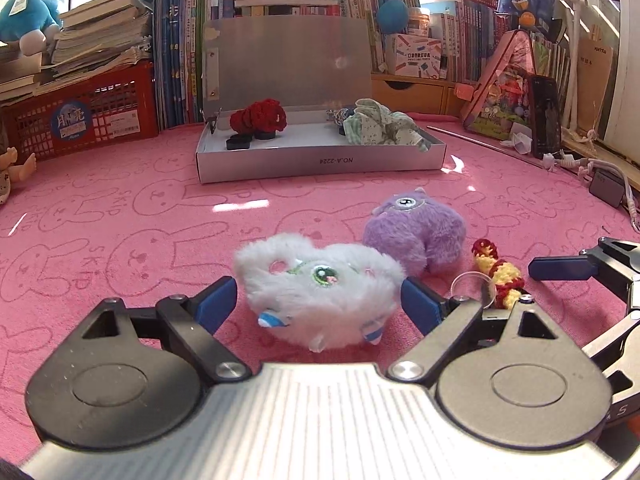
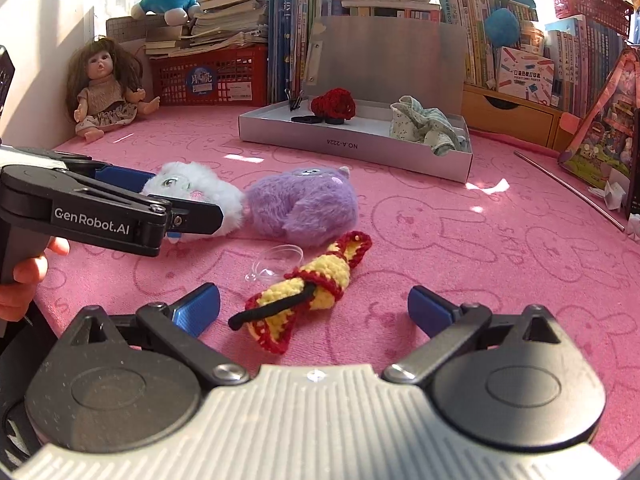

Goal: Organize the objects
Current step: 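Grasp the white fluffy plush with the left gripper while the right gripper grasps the yellow-red knitted toy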

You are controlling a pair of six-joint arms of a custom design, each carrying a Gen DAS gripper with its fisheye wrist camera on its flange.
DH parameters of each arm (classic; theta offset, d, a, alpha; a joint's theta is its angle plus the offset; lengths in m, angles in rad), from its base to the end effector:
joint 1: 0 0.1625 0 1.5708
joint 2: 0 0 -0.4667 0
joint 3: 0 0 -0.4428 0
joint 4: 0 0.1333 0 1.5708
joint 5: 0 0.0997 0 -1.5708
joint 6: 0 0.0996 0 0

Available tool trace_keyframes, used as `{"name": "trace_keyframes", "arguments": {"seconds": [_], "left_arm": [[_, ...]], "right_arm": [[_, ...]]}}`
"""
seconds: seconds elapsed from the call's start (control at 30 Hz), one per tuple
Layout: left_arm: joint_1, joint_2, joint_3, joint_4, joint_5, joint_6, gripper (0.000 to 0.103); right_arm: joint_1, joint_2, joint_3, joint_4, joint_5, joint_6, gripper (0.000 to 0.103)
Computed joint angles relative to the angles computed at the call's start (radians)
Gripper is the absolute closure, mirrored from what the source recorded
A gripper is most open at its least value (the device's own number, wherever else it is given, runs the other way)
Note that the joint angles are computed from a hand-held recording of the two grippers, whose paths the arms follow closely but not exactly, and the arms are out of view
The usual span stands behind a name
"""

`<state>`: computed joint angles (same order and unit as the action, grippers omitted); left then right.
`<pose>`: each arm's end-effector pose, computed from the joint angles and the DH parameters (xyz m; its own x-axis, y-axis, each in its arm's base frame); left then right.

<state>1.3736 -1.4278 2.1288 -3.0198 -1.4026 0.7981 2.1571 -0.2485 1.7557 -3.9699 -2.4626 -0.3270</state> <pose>0.0403 -0.5636 0.3347 -0.5876 0.5716 -0.5727 0.8085 0.4434 -0.3869 0.3739 -0.4621 -0.1263 -0.7012 -0.0193 0.7127 -0.6047 0.5458 -0.5801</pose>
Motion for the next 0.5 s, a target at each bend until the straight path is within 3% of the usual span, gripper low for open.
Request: {"name": "trace_keyframes", "arguments": {"seconds": [0.33,0.5], "left_arm": [[0.005,0.014,-0.004,0.000,-0.007,-0.022,0.011],[0.010,0.014,-0.008,0.007,-0.014,-0.040,0.012]], "right_arm": [[0.002,0.011,-0.012,-0.025,-0.014,0.004,0.000],[0.000,0.009,-0.004,-0.045,0.001,0.011,0.006]]}}
